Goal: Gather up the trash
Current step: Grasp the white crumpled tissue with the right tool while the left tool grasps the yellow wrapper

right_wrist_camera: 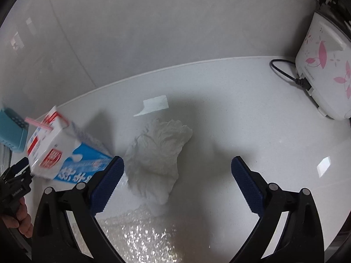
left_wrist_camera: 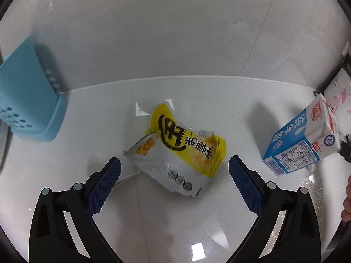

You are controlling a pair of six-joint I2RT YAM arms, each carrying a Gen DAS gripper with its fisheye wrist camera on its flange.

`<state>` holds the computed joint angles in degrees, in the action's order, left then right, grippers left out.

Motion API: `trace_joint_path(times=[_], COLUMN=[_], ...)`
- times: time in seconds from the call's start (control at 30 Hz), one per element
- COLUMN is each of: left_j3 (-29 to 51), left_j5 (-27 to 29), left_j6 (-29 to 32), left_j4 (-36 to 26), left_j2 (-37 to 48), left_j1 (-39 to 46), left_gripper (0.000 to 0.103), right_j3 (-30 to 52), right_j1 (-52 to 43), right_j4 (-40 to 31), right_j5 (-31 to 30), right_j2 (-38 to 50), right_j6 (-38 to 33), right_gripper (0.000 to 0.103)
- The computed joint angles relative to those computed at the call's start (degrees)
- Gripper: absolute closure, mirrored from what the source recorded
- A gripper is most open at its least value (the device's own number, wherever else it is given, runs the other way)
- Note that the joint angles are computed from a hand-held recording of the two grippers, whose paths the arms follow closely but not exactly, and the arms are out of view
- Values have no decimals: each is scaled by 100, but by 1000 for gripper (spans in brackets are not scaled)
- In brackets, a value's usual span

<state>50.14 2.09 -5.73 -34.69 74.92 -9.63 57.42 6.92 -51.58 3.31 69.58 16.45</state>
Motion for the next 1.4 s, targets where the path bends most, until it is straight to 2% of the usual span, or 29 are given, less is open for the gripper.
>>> trace_joint_path(times=[0.17, 0.37, 0.47, 0.53, 0.57, 0.67, 0.7, 0.73, 0.77, 0.8, 0.87, 0.9, 0.93, 1.0, 1.07, 1.13, 1.23, 1.4], left_j3=[102, 122, 217, 257, 272, 357, 397, 409, 448, 455, 360, 300, 230, 107, 207, 426, 801, 1266], left_j5=[0, -23, -93, -140, -248, -301, -319, -289, -282, -290, -280, -276, -195, -169, -96, -98, -118, -21], left_j6=[-9, -83, -111, -64, -42, -22, -9, 2, -5, 15, 29, -37, -89, -171, -191, -105, -81, -89], left_j4=[221, 327, 345, 379, 383, 422, 422, 424, 398, 355, 369, 355, 365, 422, 399, 424, 485, 575], left_j2=[384, 580, 676, 719, 741, 846, 892, 913, 945, 932, 768, 652, 499, 183, 147, 295, 711, 1495], left_j1=[-16, -111, -141, -176, -222, -262, -261, -246, -246, -229, -154, -120, -19, 143, 232, 258, 240, 267], left_gripper=[7, 21, 29, 47, 51, 72, 81, 86, 86, 86, 80, 63, 42, 30, 27, 19, 19, 19], right_j3=[54, 6, -49, -115, -148, -258, -280, -281, -274, -267, -307, -336, -364, -408, -417, -435, -322, -315], right_j1=[-245, -7, 90, 163, 184, 319, 366, 405, 406, 377, 345, 359, 354, 356, 353, 352, 614, 594], right_j4=[235, 529, 660, 749, 789, 934, 960, 955, 942, 923, 900, 914, 924, 942, 934, 907, 627, 438], right_j5=[-311, -229, -210, -212, -212, -34, 15, 50, 17, -95, -179, -150, -172, -145, -165, -167, -73, -97], right_j2=[465, 726, 884, 960, 989, 957, 941, 942, 949, 949, 847, 799, 760, 696, 644, 583, 411, 216], right_j6=[26, -94, -63, -17, 0, 39, 22, -1, -8, -28, -74, -85, -99, -108, -109, -128, 115, 96], right_gripper=[14, 21, 30, 40, 43, 58, 70, 78, 81, 84, 85, 87, 90, 94, 96, 96, 96, 96])
